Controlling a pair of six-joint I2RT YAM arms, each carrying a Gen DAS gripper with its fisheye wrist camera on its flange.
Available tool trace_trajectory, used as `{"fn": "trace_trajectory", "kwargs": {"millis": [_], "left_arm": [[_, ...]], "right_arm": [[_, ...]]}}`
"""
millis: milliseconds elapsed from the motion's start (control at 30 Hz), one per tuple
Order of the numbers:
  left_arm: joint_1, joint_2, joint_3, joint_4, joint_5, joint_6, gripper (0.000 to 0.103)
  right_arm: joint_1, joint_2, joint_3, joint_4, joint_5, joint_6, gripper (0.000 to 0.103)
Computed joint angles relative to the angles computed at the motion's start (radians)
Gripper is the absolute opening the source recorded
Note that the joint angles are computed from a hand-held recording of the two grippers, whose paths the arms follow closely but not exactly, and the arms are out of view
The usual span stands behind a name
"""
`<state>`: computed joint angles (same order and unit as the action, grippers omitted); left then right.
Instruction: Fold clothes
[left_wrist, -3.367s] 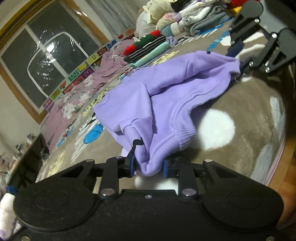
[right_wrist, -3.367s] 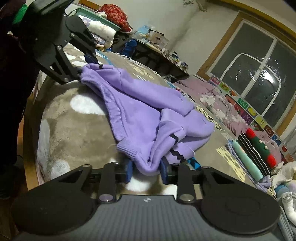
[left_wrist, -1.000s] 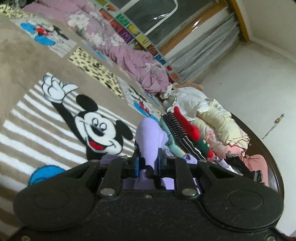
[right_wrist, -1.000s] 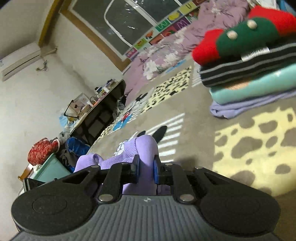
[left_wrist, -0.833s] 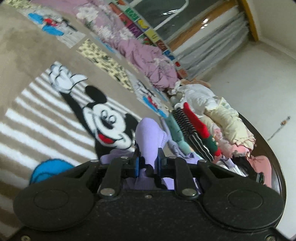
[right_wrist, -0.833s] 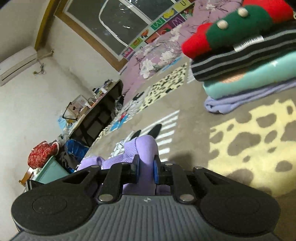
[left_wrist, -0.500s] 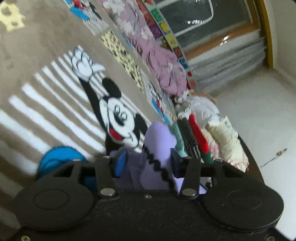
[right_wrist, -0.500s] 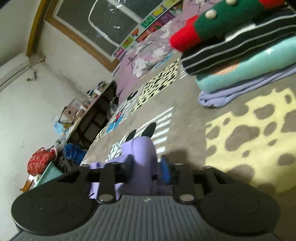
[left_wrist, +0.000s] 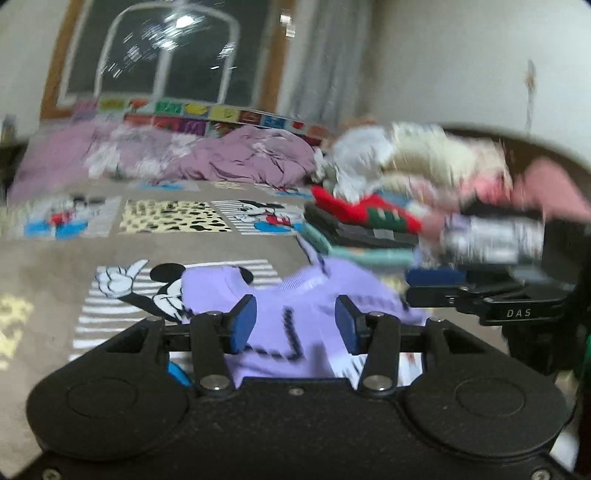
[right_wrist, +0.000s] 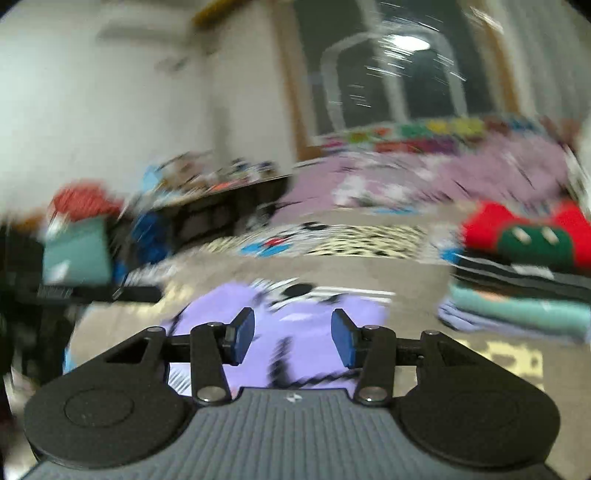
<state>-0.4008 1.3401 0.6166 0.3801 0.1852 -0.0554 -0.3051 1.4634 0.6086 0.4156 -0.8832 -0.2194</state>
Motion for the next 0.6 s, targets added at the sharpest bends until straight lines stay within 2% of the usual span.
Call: {"fn": "trace_trajectory", "kwargs": {"millis": [100, 167, 267, 467, 600], "left_arm": [[-0.054, 0.048, -0.044, 0.067, -0.046, 0.076, 0.046], [-0.069, 0.119, -0.034, 0.095, -0.076, 0.125, 0.046], [-0.071, 0.209, 0.004, 0.093, -0.095, 0.149, 0.047], [-0.016, 0.277, 0.055, 0.061, -0.005, 0.103, 0.049], [-0.037, 0.266, 0.047, 0.051, -0.035, 0.105, 0.05]], "right_arm": [[0.082, -0.059, -0.106, 0.046, 0.099, -0.137, 0.046], [0.127, -0.062, -0.151, 0.096, 0.16, -0.17, 0.047], [0.147, -0.013, -0.158, 0.157, 0.192, -0.135, 0.049], [0.134, 0.106, -0.093, 0.139, 0.162, -0.08, 0.049], [0.138, 0.149, -0.062, 0.105, 0.166, -0.067, 0.049]]}}
